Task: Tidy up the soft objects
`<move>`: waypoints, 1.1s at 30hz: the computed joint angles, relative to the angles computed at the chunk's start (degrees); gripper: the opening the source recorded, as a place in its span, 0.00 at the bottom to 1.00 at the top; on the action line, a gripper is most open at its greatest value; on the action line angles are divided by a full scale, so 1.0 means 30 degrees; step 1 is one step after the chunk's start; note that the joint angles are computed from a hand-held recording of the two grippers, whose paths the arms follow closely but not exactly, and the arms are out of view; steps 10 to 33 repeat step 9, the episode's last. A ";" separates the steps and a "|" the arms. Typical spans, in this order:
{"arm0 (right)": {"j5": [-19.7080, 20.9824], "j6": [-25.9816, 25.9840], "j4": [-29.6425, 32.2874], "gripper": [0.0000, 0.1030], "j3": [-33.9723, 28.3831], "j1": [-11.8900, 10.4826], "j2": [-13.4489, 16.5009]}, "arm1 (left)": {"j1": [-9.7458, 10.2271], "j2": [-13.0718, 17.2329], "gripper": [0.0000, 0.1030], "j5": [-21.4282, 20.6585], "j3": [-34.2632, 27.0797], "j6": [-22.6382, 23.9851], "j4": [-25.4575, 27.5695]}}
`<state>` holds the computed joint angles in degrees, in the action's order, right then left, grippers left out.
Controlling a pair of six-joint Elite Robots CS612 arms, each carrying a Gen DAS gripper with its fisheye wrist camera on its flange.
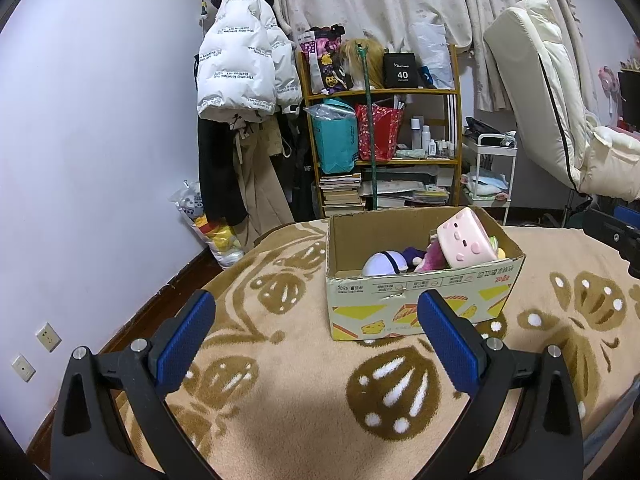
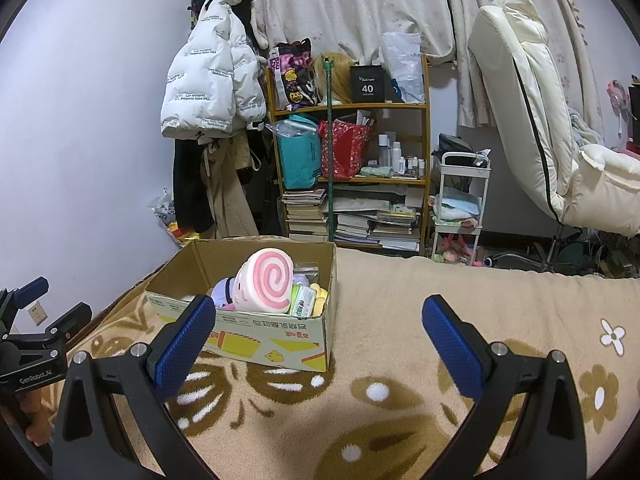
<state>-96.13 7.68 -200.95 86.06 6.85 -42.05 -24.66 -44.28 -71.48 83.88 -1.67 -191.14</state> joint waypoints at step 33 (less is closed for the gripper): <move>0.0038 -0.0007 -0.0002 1.00 0.0012 -0.0019 -0.0012 | -0.0009 -0.0019 0.97 -0.0101 -0.0017 0.0008 0.0059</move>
